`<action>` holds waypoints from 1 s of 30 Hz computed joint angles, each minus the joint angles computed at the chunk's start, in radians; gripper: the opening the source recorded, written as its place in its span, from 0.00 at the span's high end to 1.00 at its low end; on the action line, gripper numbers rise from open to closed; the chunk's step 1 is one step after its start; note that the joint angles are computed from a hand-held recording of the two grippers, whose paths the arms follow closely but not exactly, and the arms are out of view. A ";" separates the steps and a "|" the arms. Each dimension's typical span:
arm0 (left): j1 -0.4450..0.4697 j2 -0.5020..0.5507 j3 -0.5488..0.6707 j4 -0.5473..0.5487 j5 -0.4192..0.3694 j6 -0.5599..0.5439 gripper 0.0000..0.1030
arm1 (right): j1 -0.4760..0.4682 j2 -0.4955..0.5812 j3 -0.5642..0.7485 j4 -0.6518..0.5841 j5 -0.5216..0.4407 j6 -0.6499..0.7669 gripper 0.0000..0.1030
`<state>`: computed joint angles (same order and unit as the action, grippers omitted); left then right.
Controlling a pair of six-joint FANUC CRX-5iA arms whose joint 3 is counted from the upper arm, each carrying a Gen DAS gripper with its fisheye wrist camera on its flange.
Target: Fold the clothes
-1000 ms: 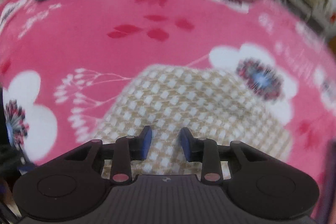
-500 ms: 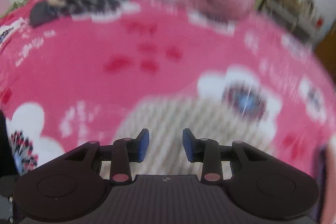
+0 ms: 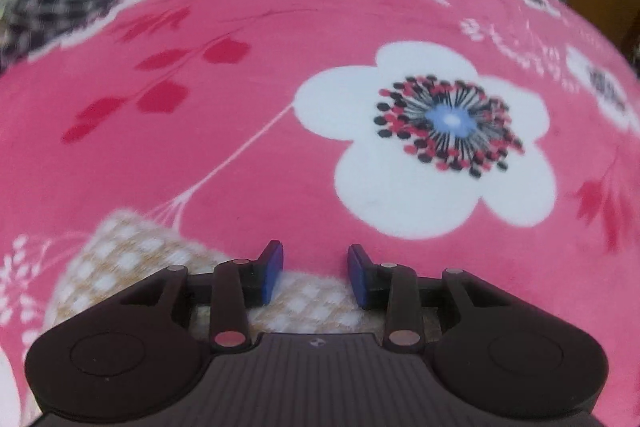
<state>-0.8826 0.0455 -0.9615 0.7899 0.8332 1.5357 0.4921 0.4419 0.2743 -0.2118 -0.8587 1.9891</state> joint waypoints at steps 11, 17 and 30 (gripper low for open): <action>-0.208 -0.135 0.008 0.433 0.096 -0.376 0.33 | -0.295 -0.170 -0.054 -0.641 -0.005 0.383 0.61; -0.004 -0.052 0.167 0.292 -0.010 -0.536 0.46 | -0.409 -0.269 -0.144 -0.746 -0.095 0.581 0.61; 0.118 0.198 0.397 0.309 -0.154 -0.734 0.70 | -0.398 -0.217 -0.248 -0.748 0.039 0.644 0.64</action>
<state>-0.7648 0.2437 -0.5643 1.0992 0.6796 0.8019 0.0940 0.2250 0.0266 -0.9597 -0.8194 2.6327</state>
